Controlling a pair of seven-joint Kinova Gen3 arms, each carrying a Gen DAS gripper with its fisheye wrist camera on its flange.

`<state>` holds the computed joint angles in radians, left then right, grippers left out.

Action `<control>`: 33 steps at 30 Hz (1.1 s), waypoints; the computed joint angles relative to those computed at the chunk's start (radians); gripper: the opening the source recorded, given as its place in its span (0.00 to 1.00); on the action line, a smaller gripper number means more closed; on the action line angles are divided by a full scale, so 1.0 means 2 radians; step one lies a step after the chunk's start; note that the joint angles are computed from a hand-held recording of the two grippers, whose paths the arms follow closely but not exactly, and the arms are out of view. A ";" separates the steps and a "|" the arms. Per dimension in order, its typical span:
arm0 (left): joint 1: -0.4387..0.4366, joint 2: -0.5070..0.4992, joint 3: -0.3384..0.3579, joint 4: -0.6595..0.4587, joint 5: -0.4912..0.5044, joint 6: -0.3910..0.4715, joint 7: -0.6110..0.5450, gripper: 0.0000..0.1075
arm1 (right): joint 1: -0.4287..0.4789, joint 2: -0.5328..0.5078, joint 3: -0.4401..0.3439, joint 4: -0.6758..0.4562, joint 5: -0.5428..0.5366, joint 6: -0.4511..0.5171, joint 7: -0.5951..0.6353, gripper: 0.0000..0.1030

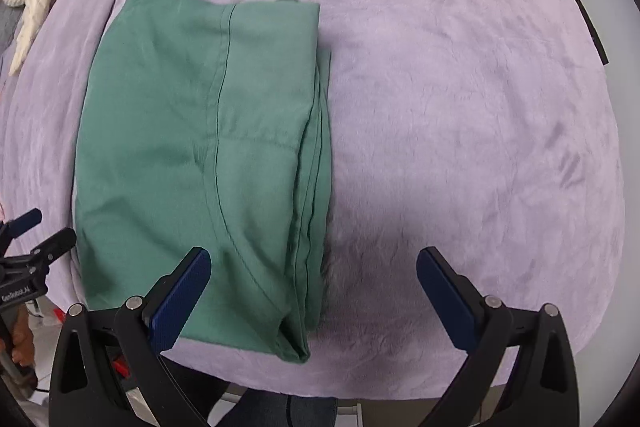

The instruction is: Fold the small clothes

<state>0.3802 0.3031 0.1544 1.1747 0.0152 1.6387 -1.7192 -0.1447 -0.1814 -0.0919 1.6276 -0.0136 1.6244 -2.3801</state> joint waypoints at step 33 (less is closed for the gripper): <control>-0.044 -0.025 -0.002 0.051 0.046 -0.015 -0.067 0.96 | 0.009 -0.101 -0.045 0.054 -0.095 -0.028 -0.158 0.50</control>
<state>0.2912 0.2539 0.1503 1.2757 0.1082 1.6088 -1.8526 -0.1275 -0.3830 -0.1815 1.7358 -0.2041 1.5690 -2.6959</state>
